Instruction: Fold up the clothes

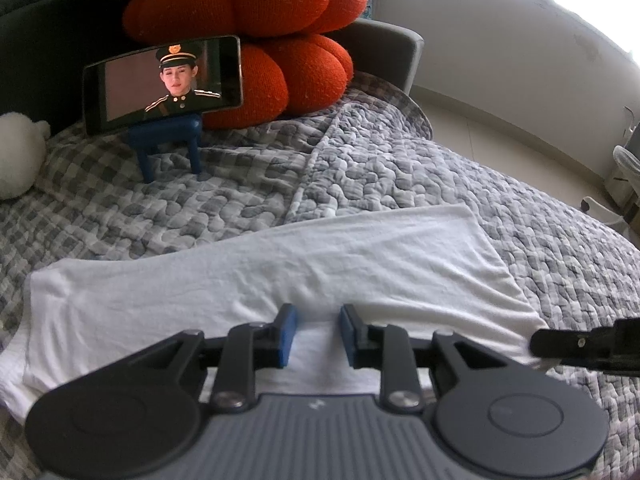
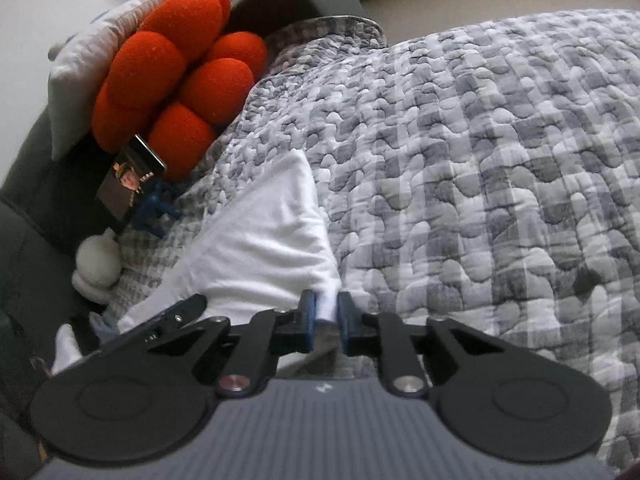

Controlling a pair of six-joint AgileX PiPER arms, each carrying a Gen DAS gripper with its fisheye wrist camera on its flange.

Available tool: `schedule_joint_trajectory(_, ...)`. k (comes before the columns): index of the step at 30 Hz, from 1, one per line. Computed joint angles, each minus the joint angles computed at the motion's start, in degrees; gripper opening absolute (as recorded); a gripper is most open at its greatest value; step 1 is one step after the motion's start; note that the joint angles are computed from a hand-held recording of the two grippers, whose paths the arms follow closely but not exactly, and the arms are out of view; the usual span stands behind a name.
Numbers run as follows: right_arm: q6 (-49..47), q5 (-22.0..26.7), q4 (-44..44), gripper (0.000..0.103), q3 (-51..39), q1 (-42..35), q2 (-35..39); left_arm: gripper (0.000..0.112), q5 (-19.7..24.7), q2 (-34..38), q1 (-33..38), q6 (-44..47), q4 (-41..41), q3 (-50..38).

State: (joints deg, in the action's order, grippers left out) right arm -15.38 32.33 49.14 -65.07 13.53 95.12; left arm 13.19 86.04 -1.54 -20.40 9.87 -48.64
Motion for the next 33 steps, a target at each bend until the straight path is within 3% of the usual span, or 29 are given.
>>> schedule_joint_trajectory(3,-2.3,-0.3,2.8,0.033,0.3,-0.2,0.2,0.027,0.1,0.0,0.1,0.4,-0.5,-0.1)
schedule_joint_trajectory(11,-3.9,-1.0,6.4,0.034,-0.5,0.1,2.0,0.028,0.1,0.0,0.2,1.0,-1.1,-0.1)
schedule_joint_trajectory(12,-3.8,-1.2,5.6,0.034,-0.6,0.3,1.9,0.028,0.2,0.0,0.1,0.8,-0.9,-0.1)
schedule_joint_trajectory(14,-1.8,-1.7,2.2,0.016,-0.9,1.3,1.7,0.028,0.2,-0.1,0.1,0.7,-0.9,-0.1)
schedule_joint_trajectory(16,2.2,-3.2,-2.6,0.011,-0.7,2.6,0.9,0.028,0.3,0.0,0.0,0.6,-0.9,-0.2)
schedule_joint_trajectory(23,3.7,-12.5,-7.8,0.010,1.5,8.0,-2.1,0.028,0.8,0.0,-0.2,-0.7,0.4,-0.4)
schedule_joint_trajectory(33,19.7,-16.0,-25.6,0.010,0.5,11.7,-1.4,0.031,1.2,0.1,0.2,1.5,-3.1,-0.8)
